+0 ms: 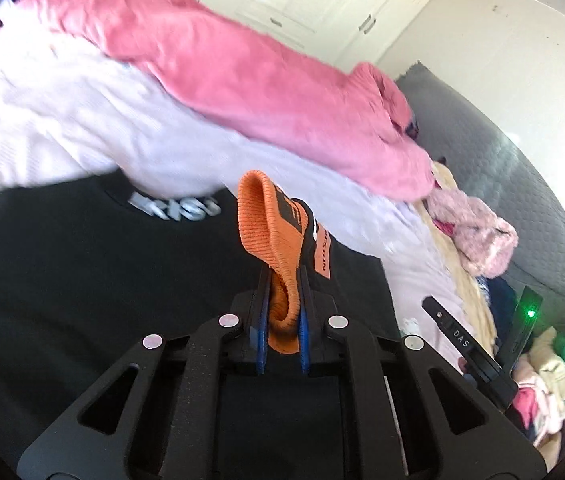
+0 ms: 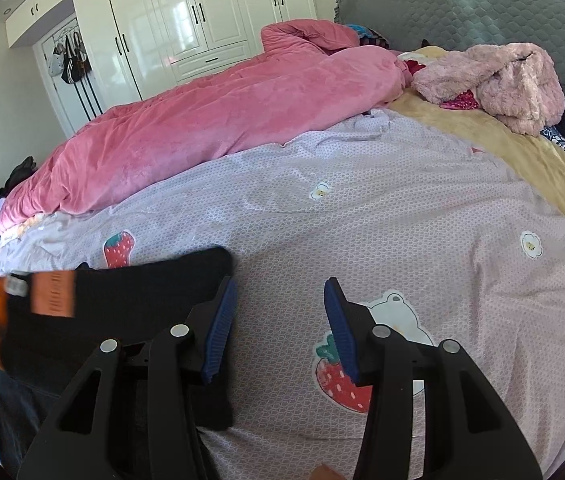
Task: Fold small clothes
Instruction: 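Grasp the orange cuff with the left gripper while the right gripper releases it, then lay the cuff flat on the shirt body and open the left gripper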
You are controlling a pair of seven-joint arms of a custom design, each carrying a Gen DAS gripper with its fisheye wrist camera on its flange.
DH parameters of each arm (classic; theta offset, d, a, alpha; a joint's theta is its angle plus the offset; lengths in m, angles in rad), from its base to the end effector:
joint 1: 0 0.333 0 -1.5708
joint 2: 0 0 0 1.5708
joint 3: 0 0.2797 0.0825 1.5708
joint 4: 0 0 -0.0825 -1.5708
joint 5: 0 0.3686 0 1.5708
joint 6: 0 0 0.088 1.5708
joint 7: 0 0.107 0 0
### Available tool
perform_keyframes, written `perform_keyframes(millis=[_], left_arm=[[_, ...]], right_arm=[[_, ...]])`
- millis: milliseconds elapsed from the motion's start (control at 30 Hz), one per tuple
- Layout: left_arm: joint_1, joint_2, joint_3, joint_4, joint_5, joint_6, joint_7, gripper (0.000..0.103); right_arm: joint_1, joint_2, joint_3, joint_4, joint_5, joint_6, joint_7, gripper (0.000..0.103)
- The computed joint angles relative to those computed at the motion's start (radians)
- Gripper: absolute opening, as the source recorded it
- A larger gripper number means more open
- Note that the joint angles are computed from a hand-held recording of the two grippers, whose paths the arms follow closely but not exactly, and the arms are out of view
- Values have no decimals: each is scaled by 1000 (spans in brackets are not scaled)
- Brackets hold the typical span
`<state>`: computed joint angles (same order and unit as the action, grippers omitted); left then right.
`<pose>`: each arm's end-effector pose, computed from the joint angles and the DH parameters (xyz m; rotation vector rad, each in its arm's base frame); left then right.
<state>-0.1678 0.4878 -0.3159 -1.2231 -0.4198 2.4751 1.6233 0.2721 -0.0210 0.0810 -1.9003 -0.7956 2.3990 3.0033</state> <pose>0.6581 -0.2774 0.5671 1.7670 -2.1893 1.3836 0.5488 0.1969 0.5340 -1.1292 2.1910 -0.8083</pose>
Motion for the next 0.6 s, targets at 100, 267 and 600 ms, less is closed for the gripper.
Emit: perform_keyframes(millis=[100, 267, 600], left_arm=[[35, -47, 7, -57, -24, 12, 20, 5], [59, -104, 38, -142, -17, 51, 9, 5], [84, -149, 65, -232, 6, 60, -5, 5]], right_arm=[[4, 7, 2, 9, -2, -11, -9, 45], [12, 17, 1, 22, -17, -10, -12, 45], [53, 78, -2, 101, -45, -22, -66, 47]])
